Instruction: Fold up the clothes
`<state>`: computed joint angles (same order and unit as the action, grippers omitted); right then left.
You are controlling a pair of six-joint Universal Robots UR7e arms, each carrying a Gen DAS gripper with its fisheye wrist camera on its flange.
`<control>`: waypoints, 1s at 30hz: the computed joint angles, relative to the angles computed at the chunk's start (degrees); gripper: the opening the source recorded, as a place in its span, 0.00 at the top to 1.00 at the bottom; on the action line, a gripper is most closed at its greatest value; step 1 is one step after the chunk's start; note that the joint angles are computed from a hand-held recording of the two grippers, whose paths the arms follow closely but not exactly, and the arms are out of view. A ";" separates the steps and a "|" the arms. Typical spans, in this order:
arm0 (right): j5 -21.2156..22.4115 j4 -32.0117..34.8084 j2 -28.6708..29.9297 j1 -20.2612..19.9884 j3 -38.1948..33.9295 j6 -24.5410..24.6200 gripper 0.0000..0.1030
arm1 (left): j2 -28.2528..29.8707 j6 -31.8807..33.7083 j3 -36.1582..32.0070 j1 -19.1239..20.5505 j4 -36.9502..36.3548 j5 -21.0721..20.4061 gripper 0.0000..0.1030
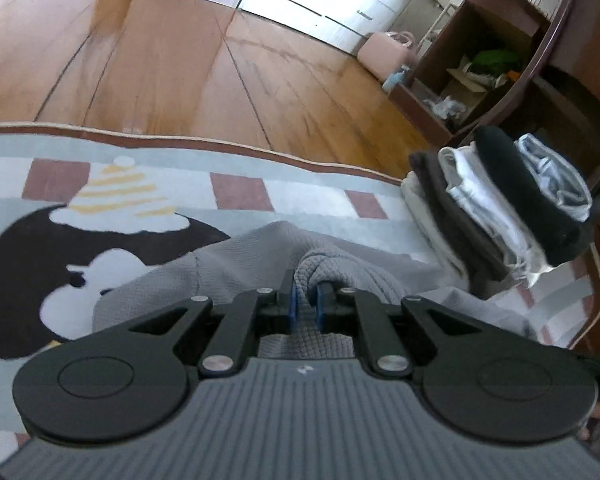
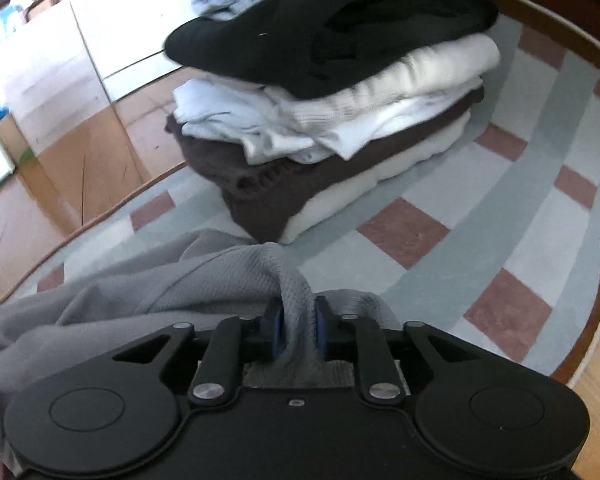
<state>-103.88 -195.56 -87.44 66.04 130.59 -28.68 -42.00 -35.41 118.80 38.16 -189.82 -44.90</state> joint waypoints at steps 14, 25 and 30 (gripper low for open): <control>11.87 -26.17 -4.72 0.88 4.90 -22.45 0.93 | -1.70 2.27 3.97 3.47 -16.87 -18.28 0.51; -6.30 -14.73 -0.87 -2.70 -2.77 -14.44 0.93 | -3.01 -5.89 -0.51 1.39 13.95 -0.51 0.43; -3.31 -8.89 -3.27 -4.82 -2.56 -9.35 0.93 | -2.36 -7.18 -4.47 2.08 30.02 -1.67 0.19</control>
